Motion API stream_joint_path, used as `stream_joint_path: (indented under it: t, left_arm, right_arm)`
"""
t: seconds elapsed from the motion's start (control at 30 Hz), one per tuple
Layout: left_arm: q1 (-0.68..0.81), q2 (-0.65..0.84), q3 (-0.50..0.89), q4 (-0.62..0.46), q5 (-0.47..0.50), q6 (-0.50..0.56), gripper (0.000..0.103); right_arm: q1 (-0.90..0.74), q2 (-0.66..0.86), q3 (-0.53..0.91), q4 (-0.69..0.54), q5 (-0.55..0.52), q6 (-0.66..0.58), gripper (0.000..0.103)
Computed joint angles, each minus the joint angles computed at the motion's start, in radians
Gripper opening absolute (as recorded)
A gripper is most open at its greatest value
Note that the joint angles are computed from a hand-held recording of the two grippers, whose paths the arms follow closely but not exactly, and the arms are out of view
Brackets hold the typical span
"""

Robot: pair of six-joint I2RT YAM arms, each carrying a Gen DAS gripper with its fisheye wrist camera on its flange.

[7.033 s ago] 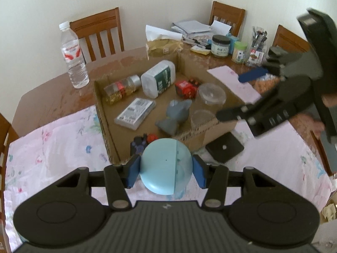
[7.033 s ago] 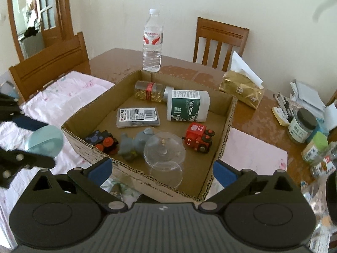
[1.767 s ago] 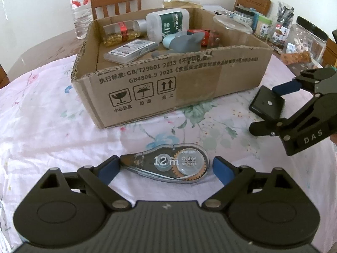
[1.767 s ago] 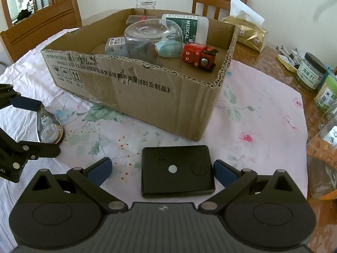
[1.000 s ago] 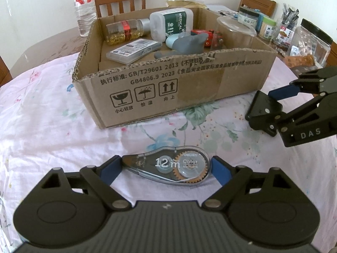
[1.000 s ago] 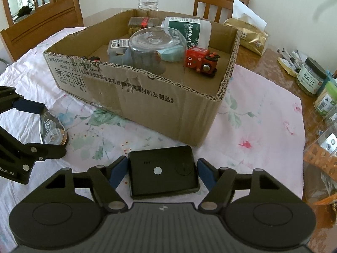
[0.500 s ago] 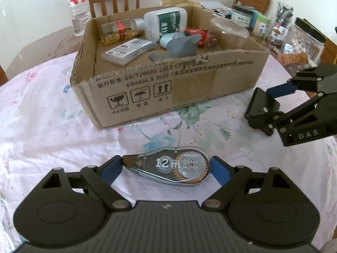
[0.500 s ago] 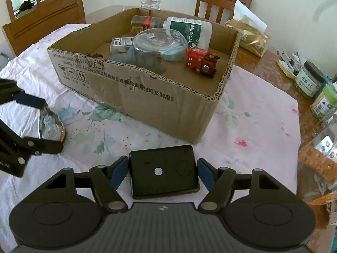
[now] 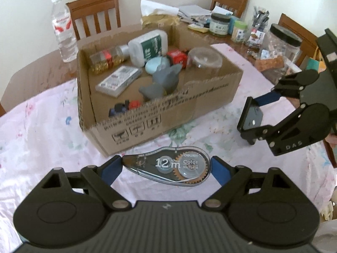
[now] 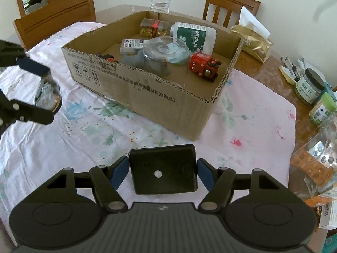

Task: Organize rigid objects
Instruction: 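Lift the black digital timer with the right tool while the left tool carries the tape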

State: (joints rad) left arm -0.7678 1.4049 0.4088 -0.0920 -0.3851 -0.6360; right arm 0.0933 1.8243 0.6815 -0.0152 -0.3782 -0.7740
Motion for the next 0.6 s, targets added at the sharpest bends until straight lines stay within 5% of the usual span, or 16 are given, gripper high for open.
stream_joint_path:
  t: [0.23,0.4,0.53,0.6]
  left_arm:
    - [0.025,-0.068,0.025,-0.045,-0.009,0.053,0.089]
    - [0.025,-0.060,0.025,-0.033,-0.016,0.042,0.089]
    - [0.019,-0.068,0.024,-0.042,-0.017,0.036,0.089]
    - [0.019,-0.076,0.022,-0.048,-0.018,0.034,0.089]
  right_arm:
    - [-0.012,-0.030,0.016,-0.053,-0.011,-0.033,0.070]
    - [0.007,0.036,0.017,0.016,0.013,0.041,0.071]
    - [0.011,0.027,-0.010,0.048,0.025,0.090,0.088]
    - [0.019,0.017,-0.013,0.039,0.058,0.137,0.088]
